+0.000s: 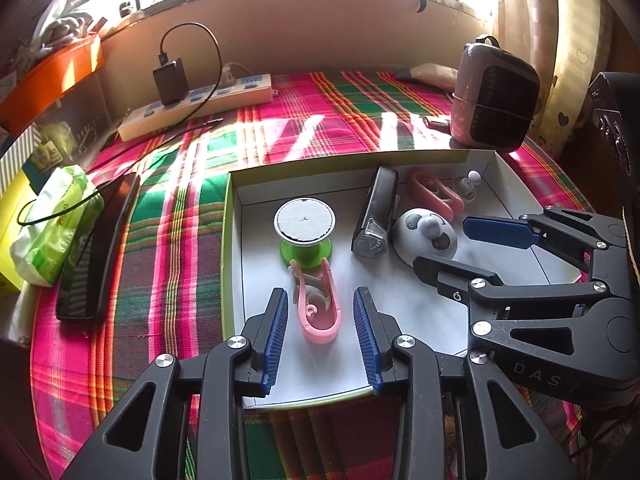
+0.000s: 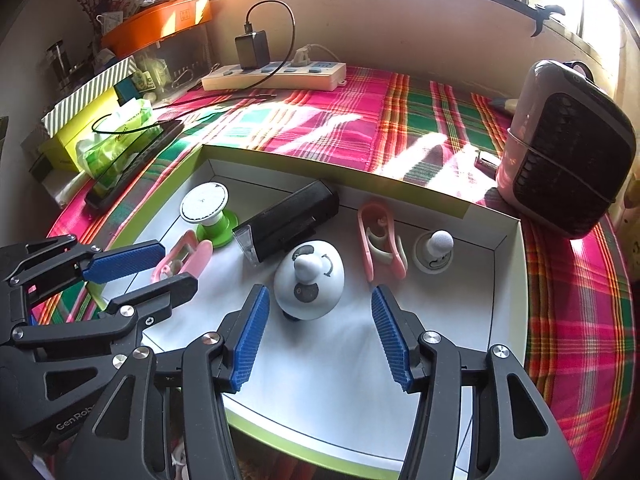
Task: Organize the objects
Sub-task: 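Open the right gripper to release the massager while the left gripper releases the pink clip, then withdraw both grippers from the box toward the remaining items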
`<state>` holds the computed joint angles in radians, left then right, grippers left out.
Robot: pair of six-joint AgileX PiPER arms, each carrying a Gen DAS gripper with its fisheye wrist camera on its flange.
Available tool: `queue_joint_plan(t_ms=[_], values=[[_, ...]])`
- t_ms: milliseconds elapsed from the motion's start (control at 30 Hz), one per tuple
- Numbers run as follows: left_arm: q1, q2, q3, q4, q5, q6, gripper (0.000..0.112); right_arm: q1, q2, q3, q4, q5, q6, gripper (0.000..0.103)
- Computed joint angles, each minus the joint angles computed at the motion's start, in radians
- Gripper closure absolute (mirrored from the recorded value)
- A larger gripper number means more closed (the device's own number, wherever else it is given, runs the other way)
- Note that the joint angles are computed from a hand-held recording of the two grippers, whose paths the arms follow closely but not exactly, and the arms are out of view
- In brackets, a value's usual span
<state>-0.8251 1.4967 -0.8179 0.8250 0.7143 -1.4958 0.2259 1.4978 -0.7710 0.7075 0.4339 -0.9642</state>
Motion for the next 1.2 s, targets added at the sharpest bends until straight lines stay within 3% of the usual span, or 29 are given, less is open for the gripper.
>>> queue_joint_plan(t_ms=[800, 1200], values=[[-0.21, -0.102, 0.021, 0.026, 0.194, -0.14, 0.08, -0.051, -0.227, 0.132, 0.048, 0.044, -0.041, 0.048], [-0.356, -0.169, 0.073, 0.053, 0.276, -0.293, 0.08, -0.155, -0.363, 0.219, 0.121, 0.113, -0.117, 0.048]])
